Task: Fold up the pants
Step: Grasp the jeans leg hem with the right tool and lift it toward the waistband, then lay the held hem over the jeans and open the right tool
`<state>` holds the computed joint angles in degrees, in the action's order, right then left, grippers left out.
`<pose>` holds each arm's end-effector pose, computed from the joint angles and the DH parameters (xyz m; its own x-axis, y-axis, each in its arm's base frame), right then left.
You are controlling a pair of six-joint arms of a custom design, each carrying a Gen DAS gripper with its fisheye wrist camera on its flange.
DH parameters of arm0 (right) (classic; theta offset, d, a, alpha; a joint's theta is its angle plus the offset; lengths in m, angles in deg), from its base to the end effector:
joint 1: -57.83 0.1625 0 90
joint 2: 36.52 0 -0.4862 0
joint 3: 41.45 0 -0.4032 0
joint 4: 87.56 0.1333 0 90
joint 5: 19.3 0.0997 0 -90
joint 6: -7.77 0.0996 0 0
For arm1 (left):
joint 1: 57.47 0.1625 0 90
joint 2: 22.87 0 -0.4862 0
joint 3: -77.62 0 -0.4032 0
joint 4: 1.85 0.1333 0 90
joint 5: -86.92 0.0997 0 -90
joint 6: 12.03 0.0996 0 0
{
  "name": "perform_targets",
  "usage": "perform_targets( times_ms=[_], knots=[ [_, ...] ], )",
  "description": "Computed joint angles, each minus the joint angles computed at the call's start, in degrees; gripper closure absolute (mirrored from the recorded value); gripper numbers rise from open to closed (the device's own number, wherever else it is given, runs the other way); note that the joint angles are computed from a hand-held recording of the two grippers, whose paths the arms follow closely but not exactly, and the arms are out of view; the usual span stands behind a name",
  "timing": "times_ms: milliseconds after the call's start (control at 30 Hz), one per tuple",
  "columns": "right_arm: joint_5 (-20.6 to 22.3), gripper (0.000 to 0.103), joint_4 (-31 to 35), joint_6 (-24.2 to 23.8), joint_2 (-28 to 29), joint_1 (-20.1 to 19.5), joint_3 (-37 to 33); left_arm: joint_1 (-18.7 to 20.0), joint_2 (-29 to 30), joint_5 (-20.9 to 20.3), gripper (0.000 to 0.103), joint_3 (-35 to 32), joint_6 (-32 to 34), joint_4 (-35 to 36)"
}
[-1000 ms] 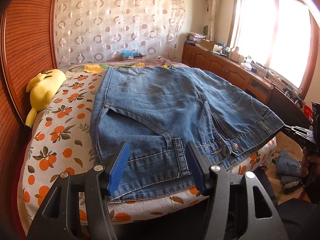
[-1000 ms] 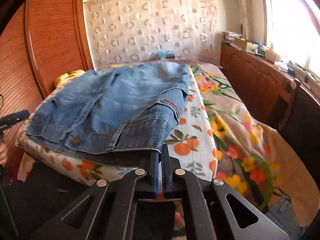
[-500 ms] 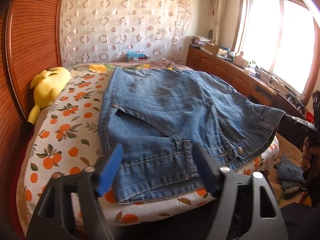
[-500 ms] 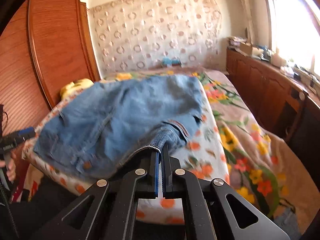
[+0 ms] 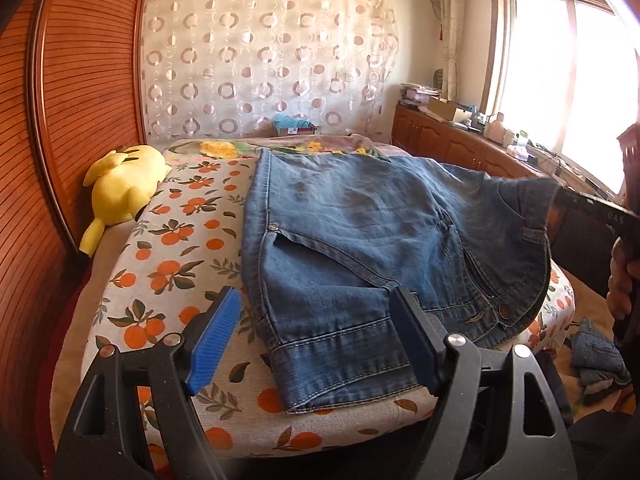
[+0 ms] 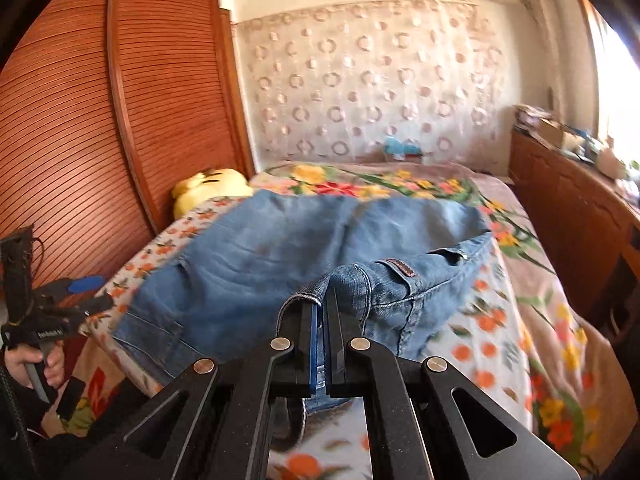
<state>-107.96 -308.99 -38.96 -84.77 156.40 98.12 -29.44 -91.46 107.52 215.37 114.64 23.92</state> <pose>0.2019 -0.4296 0.1102 -0.5931 -0.6630 0.4568 -0.7963 0.3991 -0.4546 -0.0865 -0.3027 0.2120 -0.7617 -0.1675 -0.6259 0.4495 0.5590 -0.6967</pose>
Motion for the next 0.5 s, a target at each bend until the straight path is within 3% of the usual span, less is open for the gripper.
perform_targets(
  times_ms=[167,500],
  knots=[
    [0.8,0.101,5.1,-0.9,3.2,4.0,-4.9,-0.5,-0.2,-1.2,0.025,1.0,-4.7,2.6],
    [5.0,0.101,15.6,-4.3,7.6,9.3,-11.8,-3.2,-0.7,-3.0,0.025,6.5,-25.2,14.8]
  ],
)
